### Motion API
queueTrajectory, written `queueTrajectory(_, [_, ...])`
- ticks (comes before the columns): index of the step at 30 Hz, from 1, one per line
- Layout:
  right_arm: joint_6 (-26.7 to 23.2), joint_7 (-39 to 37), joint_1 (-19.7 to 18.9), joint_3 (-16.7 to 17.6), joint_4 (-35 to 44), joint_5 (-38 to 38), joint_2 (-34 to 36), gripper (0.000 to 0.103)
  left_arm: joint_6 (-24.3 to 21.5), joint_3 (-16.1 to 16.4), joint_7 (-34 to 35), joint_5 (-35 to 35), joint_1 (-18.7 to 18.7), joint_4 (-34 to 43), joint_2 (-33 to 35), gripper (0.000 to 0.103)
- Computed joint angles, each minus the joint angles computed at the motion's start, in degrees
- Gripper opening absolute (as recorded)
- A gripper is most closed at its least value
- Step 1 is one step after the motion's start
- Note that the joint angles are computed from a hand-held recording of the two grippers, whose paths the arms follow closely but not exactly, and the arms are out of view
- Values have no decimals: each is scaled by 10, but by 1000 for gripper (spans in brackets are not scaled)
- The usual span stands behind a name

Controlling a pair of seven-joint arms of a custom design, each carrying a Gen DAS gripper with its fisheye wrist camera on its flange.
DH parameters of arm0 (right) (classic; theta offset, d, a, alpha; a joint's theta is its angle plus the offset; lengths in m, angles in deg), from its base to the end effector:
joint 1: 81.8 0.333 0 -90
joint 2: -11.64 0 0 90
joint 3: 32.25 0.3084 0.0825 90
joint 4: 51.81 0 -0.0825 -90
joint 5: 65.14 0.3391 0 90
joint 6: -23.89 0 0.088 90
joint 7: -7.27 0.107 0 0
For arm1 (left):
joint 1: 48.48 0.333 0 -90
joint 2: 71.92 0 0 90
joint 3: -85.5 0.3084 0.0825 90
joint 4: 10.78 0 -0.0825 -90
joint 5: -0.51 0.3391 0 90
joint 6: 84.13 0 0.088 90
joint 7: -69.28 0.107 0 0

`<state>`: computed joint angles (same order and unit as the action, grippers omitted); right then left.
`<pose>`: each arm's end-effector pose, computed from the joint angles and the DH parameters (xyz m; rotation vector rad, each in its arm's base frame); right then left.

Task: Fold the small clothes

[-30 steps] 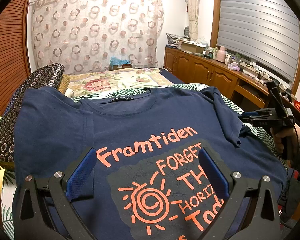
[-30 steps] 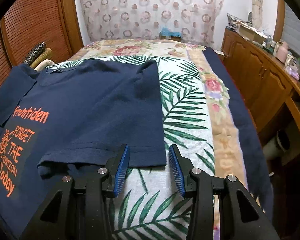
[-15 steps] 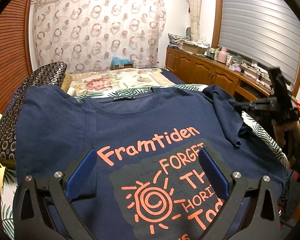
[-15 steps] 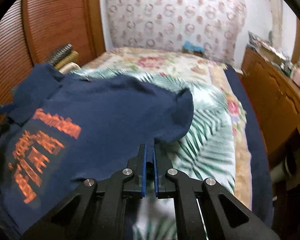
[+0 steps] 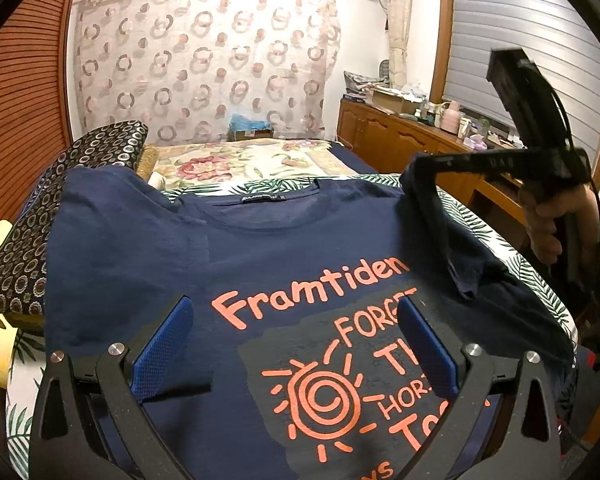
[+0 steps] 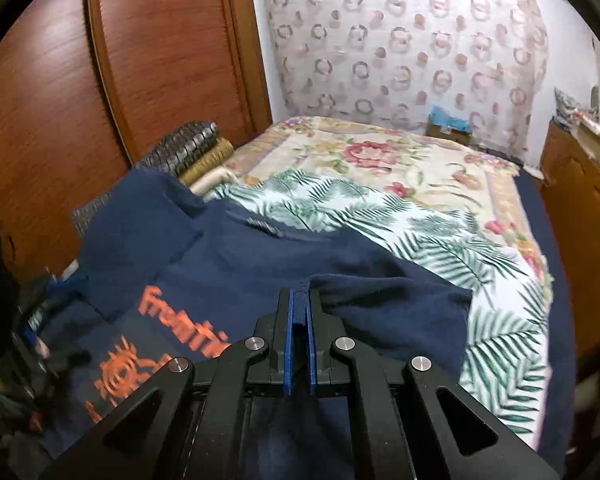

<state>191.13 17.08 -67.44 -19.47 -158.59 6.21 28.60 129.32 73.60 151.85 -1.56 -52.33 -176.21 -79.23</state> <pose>0.5747 0.2146 0.4322 -2.0120 0.9372 -0.4052 0.3704 -0.1000 0.3760 -1.5900 1.7873 -1.0232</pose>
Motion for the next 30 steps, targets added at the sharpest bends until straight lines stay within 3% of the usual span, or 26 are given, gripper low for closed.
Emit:
queueTrajectory(2, [-8, -3, -4, 2, 14, 13, 5, 9, 0, 2, -2, 3, 1, -1, 0, 102])
queueTrajectory(4, [26, 11, 8, -2, 17, -1, 10, 28, 1, 5, -4, 7, 2, -2, -1, 102])
queueTrajectory(7, [64, -4, 5, 9, 11, 3, 17, 37, 2, 6, -4, 9, 4, -2, -1, 102])
queueTrajectory(10, [102, -3, 4, 20, -1, 2, 20, 37, 2, 8, -3, 10, 7, -1, 0, 102])
queueTrajectory(13, [97, 20, 2, 20, -36, -22, 7, 37, 1, 11, -2, 8, 12, -2, 0, 102])
queueTrajectory(19, [72, -12, -5, 30, -103, -12, -21, 37, 4, 19, -14, 21, 20, -9, -4, 102])
queueTrajectory(24, [39, 8, 10, 5, -135, -49, -34, 37, 3, 18, -18, 27, 21, -9, -4, 102])
queueTrajectory(27, [59, 18, 22, -2, -154, -74, -35, 37, 2, 15, -17, 27, 20, -6, -2, 102])
queueTrajectory(30, [94, 37, 29, -1, -164, -105, -29, 23, 1, 14, -15, 25, 19, -5, 0, 102])
